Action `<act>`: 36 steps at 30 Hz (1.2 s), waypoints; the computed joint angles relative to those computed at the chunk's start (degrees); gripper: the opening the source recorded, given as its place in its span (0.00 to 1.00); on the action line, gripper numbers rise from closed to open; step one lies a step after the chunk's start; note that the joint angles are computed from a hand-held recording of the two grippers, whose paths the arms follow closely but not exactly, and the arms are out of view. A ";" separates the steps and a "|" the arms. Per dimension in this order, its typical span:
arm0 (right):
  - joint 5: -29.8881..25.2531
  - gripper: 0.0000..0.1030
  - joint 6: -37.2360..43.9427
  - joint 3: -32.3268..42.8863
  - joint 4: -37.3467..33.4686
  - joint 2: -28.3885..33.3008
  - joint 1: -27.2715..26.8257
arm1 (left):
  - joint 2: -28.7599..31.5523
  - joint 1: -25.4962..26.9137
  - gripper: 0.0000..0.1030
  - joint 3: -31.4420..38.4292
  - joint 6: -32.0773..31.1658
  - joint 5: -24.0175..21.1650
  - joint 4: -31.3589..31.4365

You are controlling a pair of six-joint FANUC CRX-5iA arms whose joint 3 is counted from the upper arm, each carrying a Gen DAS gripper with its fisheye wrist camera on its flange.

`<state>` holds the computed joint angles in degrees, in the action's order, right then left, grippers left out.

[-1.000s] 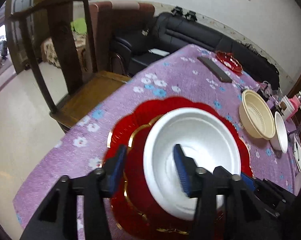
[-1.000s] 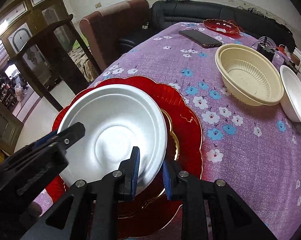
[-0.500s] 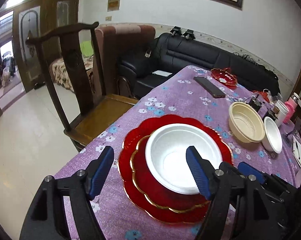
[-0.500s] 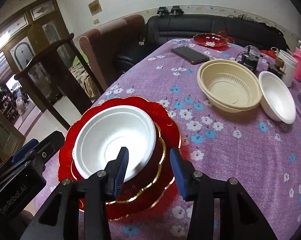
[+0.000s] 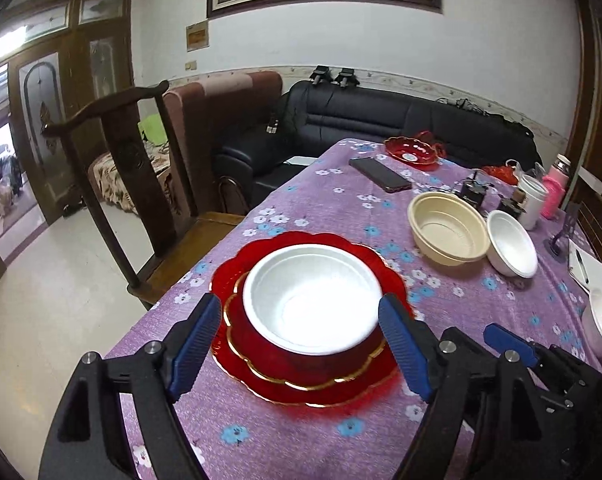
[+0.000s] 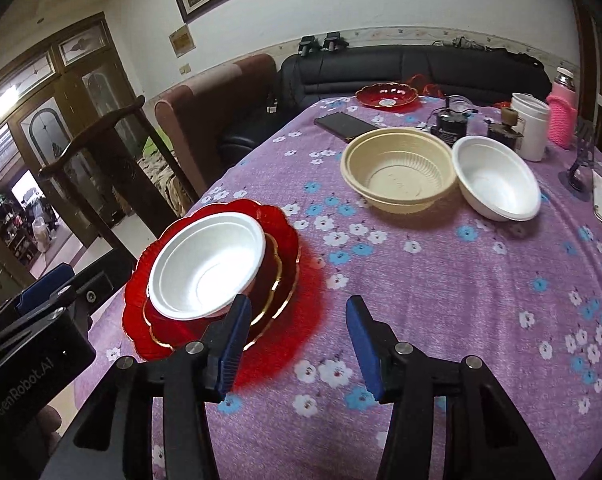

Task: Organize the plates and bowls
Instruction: 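Move both tools from the stack to the beige plastic bowl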

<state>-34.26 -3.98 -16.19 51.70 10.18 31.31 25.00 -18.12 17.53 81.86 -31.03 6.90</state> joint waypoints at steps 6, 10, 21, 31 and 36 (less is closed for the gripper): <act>-0.93 0.53 -4.93 -4.83 3.95 -4.02 -0.39 | -2.24 -1.47 0.78 -2.45 -2.46 1.55 0.19; -1.97 0.56 -7.57 -7.68 5.47 -6.40 -0.90 | -3.43 -2.45 0.79 -3.73 -4.18 2.65 0.18; -4.04 0.56 -10.37 -11.88 5.49 -10.85 -3.69 | -2.78 -4.21 0.80 -1.49 -4.94 1.73 -2.49; -8.53 0.64 -9.28 -10.24 4.98 -12.25 -8.48 | 2.95 -1.95 0.81 8.15 -11.01 -3.84 4.96; -3.30 0.65 -11.28 -10.40 0.21 -12.54 -14.19 | 9.42 -0.98 0.83 18.96 -8.73 -10.62 5.37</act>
